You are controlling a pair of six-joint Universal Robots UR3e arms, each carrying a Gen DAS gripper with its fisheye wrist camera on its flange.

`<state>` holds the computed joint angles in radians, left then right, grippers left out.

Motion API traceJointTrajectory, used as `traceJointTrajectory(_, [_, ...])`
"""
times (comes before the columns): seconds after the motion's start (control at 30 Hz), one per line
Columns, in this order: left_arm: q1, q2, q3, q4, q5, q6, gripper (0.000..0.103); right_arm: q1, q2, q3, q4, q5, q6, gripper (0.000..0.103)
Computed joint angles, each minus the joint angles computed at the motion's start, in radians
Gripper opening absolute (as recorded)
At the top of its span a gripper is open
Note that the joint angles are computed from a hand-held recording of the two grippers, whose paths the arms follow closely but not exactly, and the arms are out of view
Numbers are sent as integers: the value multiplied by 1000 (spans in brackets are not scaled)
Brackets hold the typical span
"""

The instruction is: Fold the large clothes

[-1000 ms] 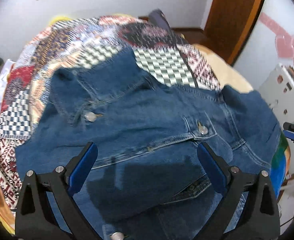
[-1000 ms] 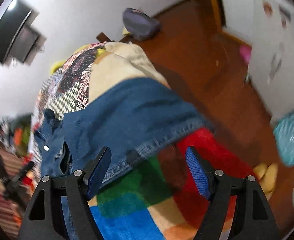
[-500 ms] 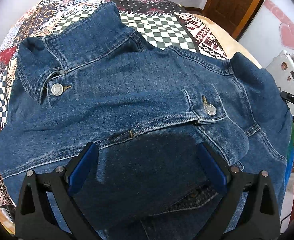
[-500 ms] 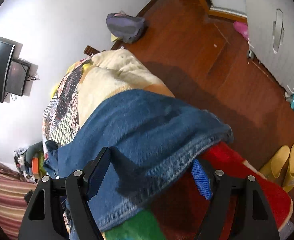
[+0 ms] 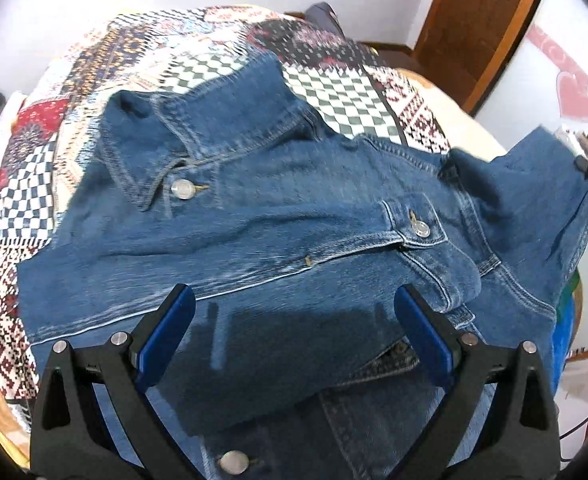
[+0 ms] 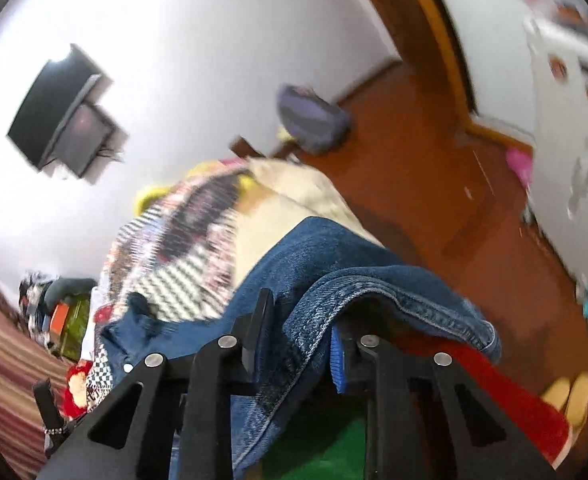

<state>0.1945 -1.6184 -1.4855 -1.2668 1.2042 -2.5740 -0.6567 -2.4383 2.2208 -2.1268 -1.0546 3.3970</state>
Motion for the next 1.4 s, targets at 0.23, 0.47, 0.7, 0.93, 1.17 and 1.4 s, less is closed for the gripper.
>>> traceJointTrajectory(0.23, [150,103,-17,-81,-97,73,100,514,430,-359,-310,-277,201,18])
traceJointTrajectory(0.47, [334,186,-25,-193,-179,190,100,841,844,-705,-398,-380,343,18])
traceJointTrajectory(0.7, [533,259,-30,-327,-237,324,100,1016,1201,-978,-322,-318,384,18])
traceJointTrajectory(0.93, [666,301,-46,-428,-270,415,100,1069,1415,-1129,-119,-144,316,18])
traceJointTrajectory(1.17, [651,306,-74,-419,-253,415,100,1094,1426,-1148,77,-101,232,18])
traceJointTrajectory(1.4, [545,323,-78,-358,-229,357,100,1117,1253,-1005,77,-194,152,18])
